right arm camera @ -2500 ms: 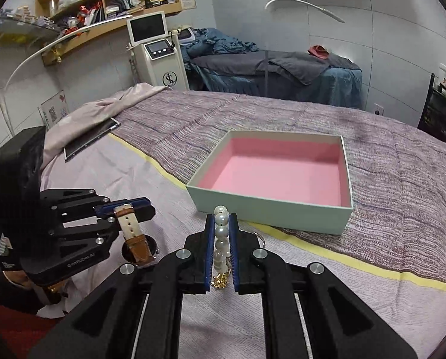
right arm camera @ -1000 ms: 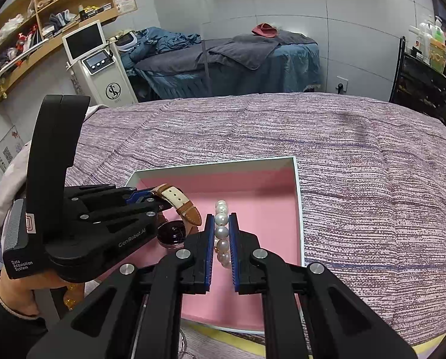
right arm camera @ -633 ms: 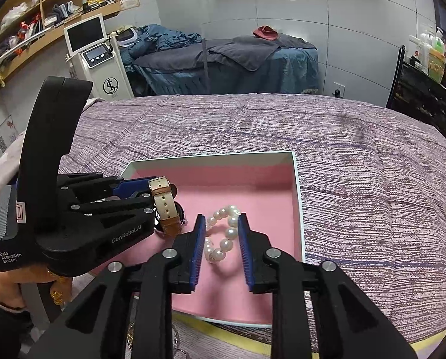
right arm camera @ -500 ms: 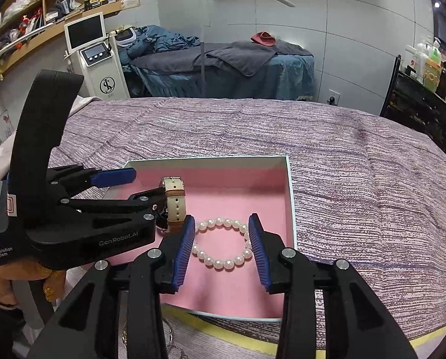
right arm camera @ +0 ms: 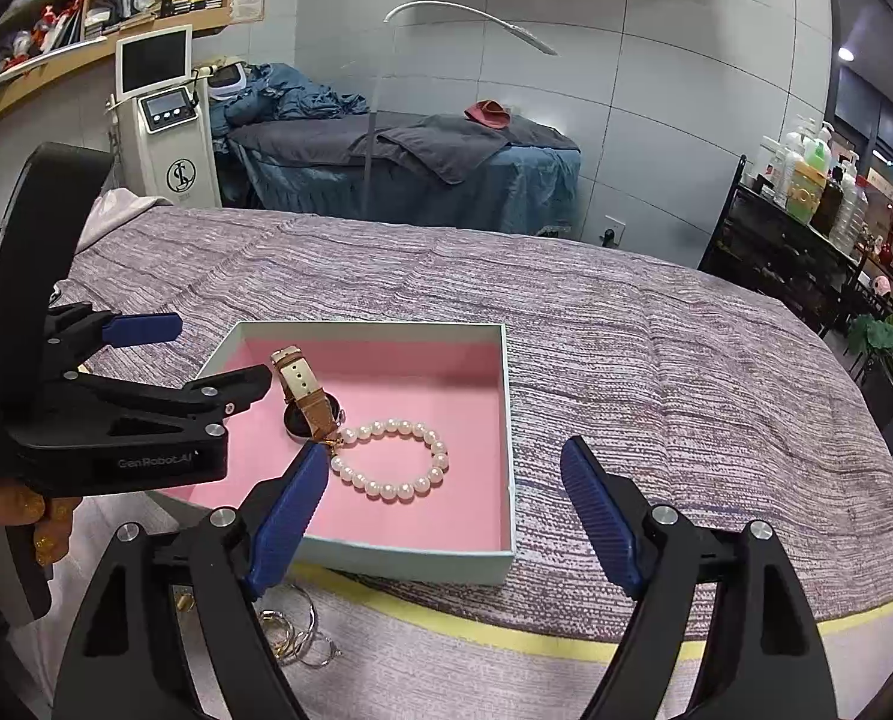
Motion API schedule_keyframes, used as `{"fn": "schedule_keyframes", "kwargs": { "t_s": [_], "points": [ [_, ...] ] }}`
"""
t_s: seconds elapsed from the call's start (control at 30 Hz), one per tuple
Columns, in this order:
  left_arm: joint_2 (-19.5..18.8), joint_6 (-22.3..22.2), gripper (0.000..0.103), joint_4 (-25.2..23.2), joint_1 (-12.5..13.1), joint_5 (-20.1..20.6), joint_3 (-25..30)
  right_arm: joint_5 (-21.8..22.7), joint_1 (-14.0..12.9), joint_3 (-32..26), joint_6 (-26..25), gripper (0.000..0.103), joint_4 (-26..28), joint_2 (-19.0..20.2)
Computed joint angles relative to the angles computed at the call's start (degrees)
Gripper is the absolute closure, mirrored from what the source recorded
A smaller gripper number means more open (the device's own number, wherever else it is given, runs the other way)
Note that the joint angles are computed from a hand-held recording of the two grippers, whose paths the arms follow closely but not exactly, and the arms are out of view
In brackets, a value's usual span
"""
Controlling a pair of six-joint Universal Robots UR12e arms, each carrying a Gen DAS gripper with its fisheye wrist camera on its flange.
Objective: Organize jewelry
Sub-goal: 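Withdraw both grippers from the box toward the remaining jewelry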
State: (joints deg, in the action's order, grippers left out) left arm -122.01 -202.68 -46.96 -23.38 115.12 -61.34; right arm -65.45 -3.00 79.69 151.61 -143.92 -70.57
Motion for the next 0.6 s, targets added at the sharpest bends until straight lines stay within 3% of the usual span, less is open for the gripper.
{"fn": "schedule_keyframes", "kwargs": {
  "t_s": [0.2,0.37,0.6],
  "points": [
    [3.60,4.60,0.006,8.47,-1.76,2.94,-7.36,3.45,-1.76,2.89,1.02,0.020,-0.23,-1.95],
    [6.62,2.27,0.006,10.14,-2.65,2.33,-12.89,6.00,-3.04,5.81,1.15,0.019,0.60,-3.62],
    [8.90,0.16,0.006,11.04,-4.04,2.30,-17.65,5.67,-3.40,9.16,-4.46,0.019,2.42,-5.32]
  ]
}}
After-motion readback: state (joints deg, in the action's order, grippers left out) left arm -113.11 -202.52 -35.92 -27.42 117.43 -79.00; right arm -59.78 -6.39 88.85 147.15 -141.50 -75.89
